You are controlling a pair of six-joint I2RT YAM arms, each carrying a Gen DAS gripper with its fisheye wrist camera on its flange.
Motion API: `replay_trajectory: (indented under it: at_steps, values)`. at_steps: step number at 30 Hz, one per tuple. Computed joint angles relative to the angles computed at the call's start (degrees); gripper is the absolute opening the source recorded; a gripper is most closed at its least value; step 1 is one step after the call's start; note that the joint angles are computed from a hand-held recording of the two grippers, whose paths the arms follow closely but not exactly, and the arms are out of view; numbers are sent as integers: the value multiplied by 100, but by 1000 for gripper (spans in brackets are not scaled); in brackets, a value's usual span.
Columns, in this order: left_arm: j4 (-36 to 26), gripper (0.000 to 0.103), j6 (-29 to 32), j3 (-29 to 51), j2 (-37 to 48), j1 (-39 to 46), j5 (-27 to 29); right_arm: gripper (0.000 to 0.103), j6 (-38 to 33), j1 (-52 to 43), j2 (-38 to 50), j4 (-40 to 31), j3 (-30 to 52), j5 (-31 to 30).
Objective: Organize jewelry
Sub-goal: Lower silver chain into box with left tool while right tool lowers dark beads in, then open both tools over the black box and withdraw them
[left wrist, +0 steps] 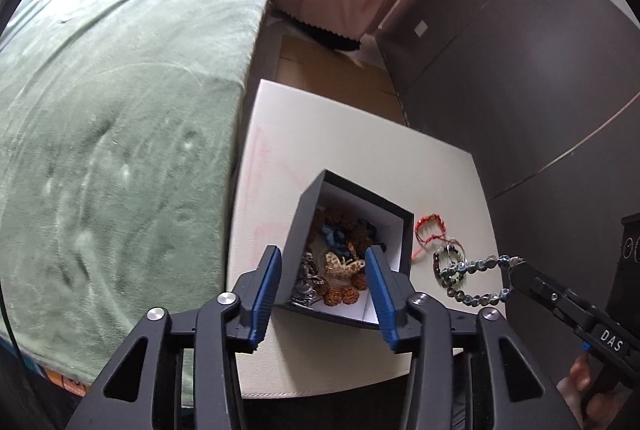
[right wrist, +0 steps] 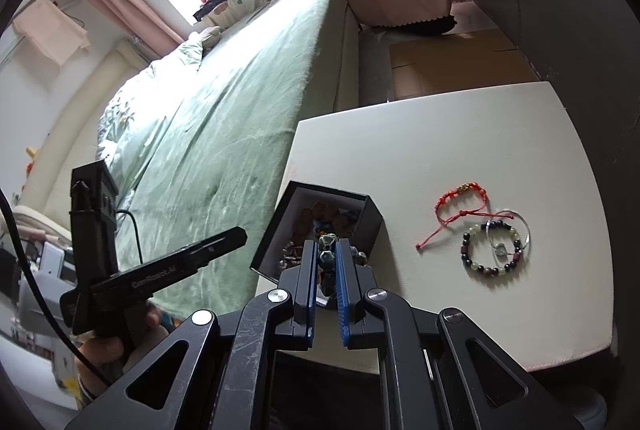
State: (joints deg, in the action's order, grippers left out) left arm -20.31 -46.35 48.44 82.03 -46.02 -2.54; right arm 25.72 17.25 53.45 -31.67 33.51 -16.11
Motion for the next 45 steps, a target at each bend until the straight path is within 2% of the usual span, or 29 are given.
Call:
replay_trajectory:
  at_steps: [12, 16, 18, 20, 21, 23, 31, 33, 35, 39, 45]
  values:
    - [-542, 46, -38, -544, -1168, 421, -123, 10, 384, 1011, 1217, 775, 568, 395]
    - [-744, 46, -31, -603, -1454, 506, -193, 12, 553, 1101, 1711, 1167, 652, 56]
    - [-784, 48, -48, -619, -1527, 498, -240, 17, 623, 1044, 1809, 1288, 618, -196]
    - [-816, 56, -63, -619, -1559, 481, -275, 32, 656, 1031, 1641, 1297, 509, -117]
    - [-797, 61, -82, -624, -1565, 454, -305, 34, 647, 1000, 1553, 1266, 468, -97]
    - [-725, 64, -115, -629, -1552, 389, -342, 34, 597, 846, 1334, 1132, 376, -142]
    - [-552, 64, -221, -282, -1066, -80, -444, 34, 220, -42, 252, 288, 4, -222]
    - [-532, 64, -222, -162, -925, -188, -462, 38, 58, -333, 59, 76, -58, -289]
    - [-533, 65, -227, 14, -740, -354, -528, 51, -111, -673, -158, -125, -138, -346]
    - [-520, 76, -253, 397, -339, -659, -700, 58, -614, -1568, -384, -473, -248, -724]
    - [-548, 77, -213, 1074, 390, -1009, -774, 72, -1481, -2883, -386, -906, -339, -1215]
